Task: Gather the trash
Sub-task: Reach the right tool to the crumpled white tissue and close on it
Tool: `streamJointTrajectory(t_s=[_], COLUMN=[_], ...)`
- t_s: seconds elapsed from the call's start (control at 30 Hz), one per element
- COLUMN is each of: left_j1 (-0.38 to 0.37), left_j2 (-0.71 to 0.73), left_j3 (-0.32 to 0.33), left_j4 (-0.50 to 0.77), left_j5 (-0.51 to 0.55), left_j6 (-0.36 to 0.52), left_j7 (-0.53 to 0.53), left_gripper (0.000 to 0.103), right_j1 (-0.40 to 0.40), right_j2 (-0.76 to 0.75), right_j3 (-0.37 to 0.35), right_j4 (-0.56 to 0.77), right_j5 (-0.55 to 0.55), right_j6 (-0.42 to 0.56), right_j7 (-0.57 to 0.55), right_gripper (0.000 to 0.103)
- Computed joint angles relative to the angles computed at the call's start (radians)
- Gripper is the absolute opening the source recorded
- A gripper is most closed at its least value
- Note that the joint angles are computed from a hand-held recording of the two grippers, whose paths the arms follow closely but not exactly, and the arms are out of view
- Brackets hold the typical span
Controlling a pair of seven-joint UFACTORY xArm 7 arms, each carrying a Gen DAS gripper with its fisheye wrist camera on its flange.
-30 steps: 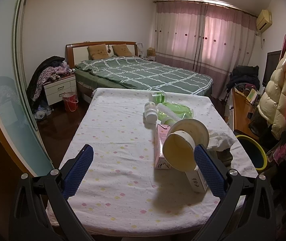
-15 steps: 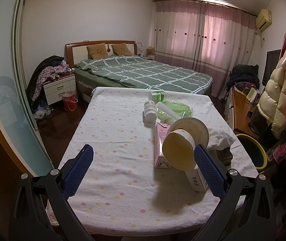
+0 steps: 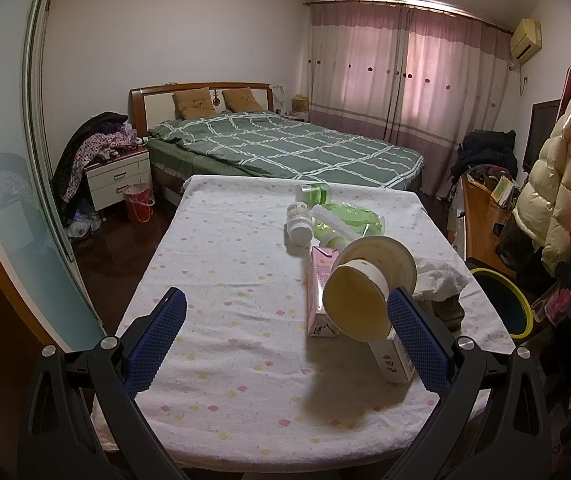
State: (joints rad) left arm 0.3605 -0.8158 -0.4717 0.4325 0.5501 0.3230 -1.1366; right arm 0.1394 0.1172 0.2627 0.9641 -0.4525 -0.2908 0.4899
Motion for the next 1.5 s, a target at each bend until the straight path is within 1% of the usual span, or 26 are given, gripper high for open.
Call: streamJointTrajectory(t_s=[0.07,0.1,0.2,0.27,0.3,0.4,0.43,0.5,0.6,0.67,0.73,0.77,0.83,0.87,0.9,0.93,0.97,1.0,1.07,1.1,1.2,1.27,1.37,1.4,1.47,1.5], left_j1=[0.011,0.015,0.024,0.035,0.043,0.075,0.086,0.108,0.140,0.156,0.169,0.176,0.195,0.199,0.206,0.209,0.215,0.217,0.228,0.231,0.243,0.252,0.261,0.265,0.276,0.276], left_j2=[0.007,0.015,0.030,0.038,0.042,0.055,0.060,0.071,0.089,0.104,0.119,0.128,0.141,0.144,0.150,0.153,0.160,0.163,0.175,0.178,0.193,0.199,0.216,0.222,0.237,0.238], left_j3=[-0.004,-0.003,-0.004,-0.013,-0.018,-0.037,-0.040,-0.049,-0.070,-0.081,-0.091,-0.095,-0.107,-0.111,-0.115,-0.118,-0.119,-0.121,-0.125,-0.127,-0.133,-0.142,-0.154,-0.160,-0.176,-0.179], left_j4=[-0.001,0.000,0.000,0.000,0.001,0.000,-0.002,-0.004,-0.003,-0.001,0.001,0.001,0.002,0.002,0.003,0.002,0.002,0.001,0.000,0.000,-0.002,-0.002,0.001,0.003,0.011,0.010], left_j5=[0.004,0.005,0.006,0.012,0.016,0.029,0.031,0.031,0.028,0.027,0.026,0.026,0.026,0.024,0.023,0.020,0.017,0.013,0.008,0.004,-0.005,-0.010,-0.016,-0.018,-0.019,-0.021], left_j6=[-0.011,-0.018,-0.038,-0.050,-0.056,-0.085,-0.100,-0.126,-0.143,-0.154,-0.163,-0.171,-0.187,-0.189,-0.194,-0.197,-0.205,-0.209,-0.219,-0.222,-0.232,-0.236,-0.246,-0.249,-0.253,-0.254], left_j7=[-0.009,-0.009,-0.012,-0.015,-0.016,-0.025,-0.028,-0.033,-0.035,-0.033,-0.031,-0.029,-0.030,-0.030,-0.028,-0.027,-0.026,-0.025,-0.020,-0.017,-0.011,-0.008,-0.005,-0.004,-0.002,-0.002], left_gripper=[0.099,0.099,0.099,0.099,0.099,0.099,0.099,0.099,0.099,0.099,0.099,0.099,0.099,0.099,0.099,0.099,0.099,0.099,0.099,0.099,0.099,0.099,0.099,0.099,0.099,0.099], right_j1=[0.008,0.000,-0.096,-0.083,-0.054,-0.097,-0.108,-0.129,-0.080,-0.056,-0.025,-0.019,-0.030,-0.038,-0.035,-0.038,-0.041,-0.067,-0.085,-0.076,-0.058,-0.036,0.018,0.047,0.094,0.106], right_j2=[0.026,0.045,0.108,0.143,0.168,0.244,0.271,0.334,0.401,0.445,0.475,0.490,0.528,0.544,0.552,0.557,0.568,0.585,0.603,0.599,0.582,0.571,0.574,0.574,0.600,0.612], right_j3=[0.002,0.017,0.136,0.138,0.122,0.201,0.227,0.284,0.278,0.282,0.269,0.272,0.308,0.328,0.333,0.341,0.353,0.394,0.426,0.414,0.387,0.355,0.289,0.255,0.205,0.191], right_j4=[0.018,0.034,0.083,0.100,0.121,0.181,0.209,0.269,0.354,0.407,0.451,0.473,0.514,0.533,0.544,0.549,0.564,0.571,0.586,0.585,0.581,0.590,0.645,0.668,0.737,0.763], right_j5=[0.003,-0.006,-0.060,-0.033,-0.015,-0.016,-0.013,-0.006,0.020,0.040,0.061,0.071,0.099,0.114,0.126,0.140,0.156,0.178,0.212,0.221,0.257,0.278,0.302,0.307,0.322,0.332], right_j6=[0.003,0.014,0.046,0.025,0.033,0.068,0.098,0.146,0.206,0.244,0.271,0.286,0.320,0.339,0.355,0.367,0.387,0.408,0.434,0.430,0.406,0.394,0.391,0.391,0.415,0.424], right_j7=[-0.013,-0.012,0.001,-0.034,-0.058,-0.100,-0.116,-0.157,-0.212,-0.247,-0.274,-0.291,-0.336,-0.358,-0.375,-0.391,-0.410,-0.442,-0.485,-0.490,-0.503,-0.508,-0.514,-0.509,-0.511,-0.518], right_gripper=[0.097,0.097,0.097,0.097,0.097,0.096,0.094,0.083,0.078,0.077,0.077,0.075,0.068,0.062,0.050,0.042,0.025,0.012,0.008,0.006,0.005,0.005,0.005,0.005,0.005,0.005])
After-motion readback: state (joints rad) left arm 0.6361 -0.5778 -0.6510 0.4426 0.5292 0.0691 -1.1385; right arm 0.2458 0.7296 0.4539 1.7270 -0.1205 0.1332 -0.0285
